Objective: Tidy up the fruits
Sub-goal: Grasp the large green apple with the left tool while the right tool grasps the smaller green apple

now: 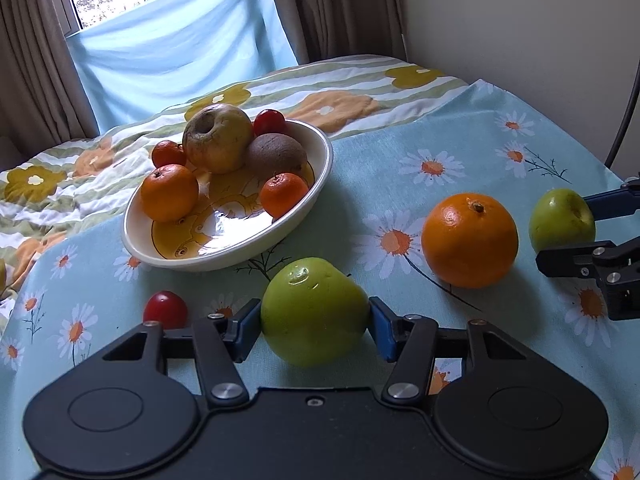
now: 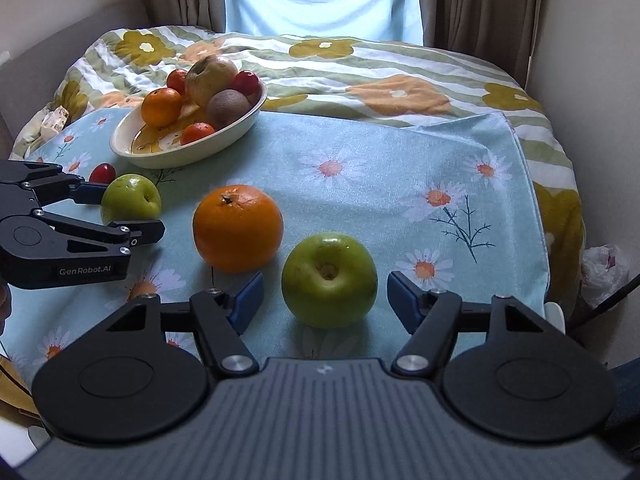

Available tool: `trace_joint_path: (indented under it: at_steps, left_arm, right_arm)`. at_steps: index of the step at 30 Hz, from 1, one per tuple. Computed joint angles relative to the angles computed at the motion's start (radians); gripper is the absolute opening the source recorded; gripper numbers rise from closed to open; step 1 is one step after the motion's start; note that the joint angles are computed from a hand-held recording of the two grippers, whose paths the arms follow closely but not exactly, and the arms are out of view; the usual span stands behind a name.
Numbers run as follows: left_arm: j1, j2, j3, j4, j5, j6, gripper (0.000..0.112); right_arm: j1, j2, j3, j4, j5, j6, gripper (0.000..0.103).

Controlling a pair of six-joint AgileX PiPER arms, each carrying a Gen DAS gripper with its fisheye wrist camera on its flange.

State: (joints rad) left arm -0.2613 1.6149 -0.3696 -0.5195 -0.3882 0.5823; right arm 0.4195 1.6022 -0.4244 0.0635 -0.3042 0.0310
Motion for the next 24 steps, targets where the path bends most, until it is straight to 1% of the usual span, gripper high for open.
trace_joint_path:
  at_steps: [6,8,9,12,15,17,20,24]
  left_arm:
    - [-0.014,-0.018,0.019,-0.041,-0.005,0.012,0.061]
    - [-0.020,-0.025,0.026,-0.060,-0.006,0.019,0.061]
    - [-0.022,-0.031,0.029,-0.070,-0.004,0.022,0.061]
    - [-0.029,-0.049,0.035,-0.101,0.009,0.029,0.061]
    - [-0.046,-0.071,0.046,-0.136,0.015,0.039,0.060]
    - [-0.066,-0.098,0.054,-0.185,0.017,0.069,0.060]
    - [-0.085,-0.143,0.056,-0.275,0.036,0.133,0.061]
    - [-0.120,-0.226,0.052,-0.495,0.062,0.305,0.061]
  right_arm:
    - [0.006,0.024,-0.015,0.023,-0.004,-0.039,0.076]
    - [0.009,0.031,-0.019,0.043,-0.004,-0.057,0.068]
    - [0.011,0.032,-0.017,0.059,-0.009,-0.075,0.068]
    - [0.001,0.030,-0.018,0.027,-0.005,-0.043,0.068]
    - [0.009,0.022,-0.017,0.061,0.001,-0.069,0.068]
    - [0.009,0.007,-0.017,0.057,0.016,-0.061,0.068]
    - [0.004,-0.022,-0.028,0.058,0.063,-0.051,0.067]
    - [-0.008,-0.069,-0.044,0.055,0.134,-0.029,0.067]
